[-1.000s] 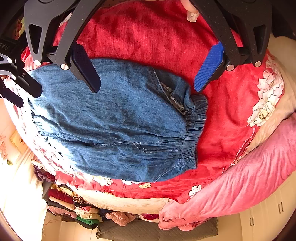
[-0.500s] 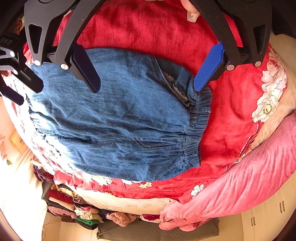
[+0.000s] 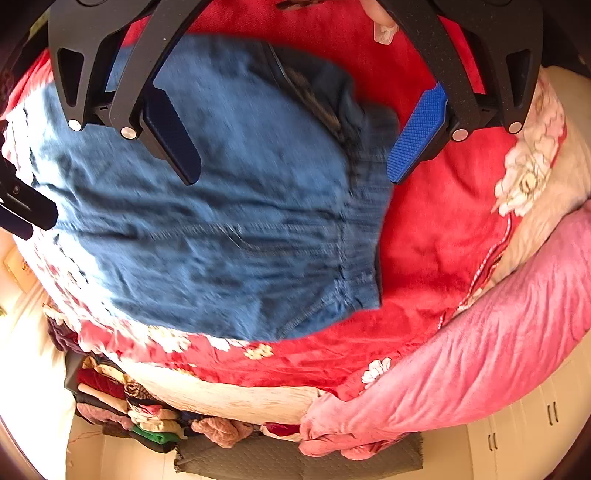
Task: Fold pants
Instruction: 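Grasp the elastic cuff end of the denim pants with left tool while right tool grasps beside it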
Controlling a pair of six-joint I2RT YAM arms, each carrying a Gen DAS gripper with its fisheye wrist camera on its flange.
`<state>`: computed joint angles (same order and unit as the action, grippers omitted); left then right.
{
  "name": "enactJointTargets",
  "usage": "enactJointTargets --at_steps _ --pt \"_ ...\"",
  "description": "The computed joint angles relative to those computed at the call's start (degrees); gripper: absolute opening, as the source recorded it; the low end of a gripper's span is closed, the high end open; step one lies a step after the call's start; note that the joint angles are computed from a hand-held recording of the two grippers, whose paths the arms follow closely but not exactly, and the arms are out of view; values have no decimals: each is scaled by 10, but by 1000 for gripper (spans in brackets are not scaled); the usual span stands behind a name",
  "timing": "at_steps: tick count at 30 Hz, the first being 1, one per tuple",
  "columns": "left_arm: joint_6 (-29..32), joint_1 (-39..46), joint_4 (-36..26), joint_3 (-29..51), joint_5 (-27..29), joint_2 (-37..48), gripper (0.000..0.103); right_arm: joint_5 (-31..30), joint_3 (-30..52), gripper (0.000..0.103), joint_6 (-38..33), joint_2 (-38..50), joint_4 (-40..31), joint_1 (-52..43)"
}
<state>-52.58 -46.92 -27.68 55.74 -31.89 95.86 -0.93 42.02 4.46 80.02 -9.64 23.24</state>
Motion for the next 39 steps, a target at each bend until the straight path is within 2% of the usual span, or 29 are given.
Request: enactJointTargets --at_steps 5,10,15,17,18,23,27,28,29,30,31,32,35,37,39 --pt "50 61 23 9 17 11 95 8 103 99 -52 112 6 2" --pt "112 142 53 26 43 29 95 17 232 99 -113 234 -17 6" --pt "185 206 87 61 72 76 95 2 375 99 -154 349 -72 7" --pt "206 221 83 85 73 106 95 4 428 99 -182 392 -84 9" --pt "221 233 90 93 91 120 95 10 449 99 -194 409 -90 11" --pt "257 270 157 89 158 146 95 9 573 99 -225 500 -144 11" --pt "281 284 180 91 178 162 93 -18 691 99 -242 576 -208 12" --pt "282 290 189 90 193 165 84 -19 722 99 -251 595 -224 15" --pt "283 294 198 84 208 164 71 -20 752 99 -260 615 -239 18" --pt "286 296 208 79 217 164 67 -21 793 99 -270 640 -264 22" --pt "289 295 208 78 206 164 56 -22 817 99 -278 655 -281 25" --pt "293 292 210 75 195 163 40 -22 850 99 -289 676 -302 28" --pt "299 294 234 50 195 139 32 -27 908 99 -308 715 -340 32" --pt "301 291 238 38 193 122 32 -50 906 96 -300 715 -341 30" --pt "308 283 254 18 188 99 31 -89 872 75 -290 697 -326 25"
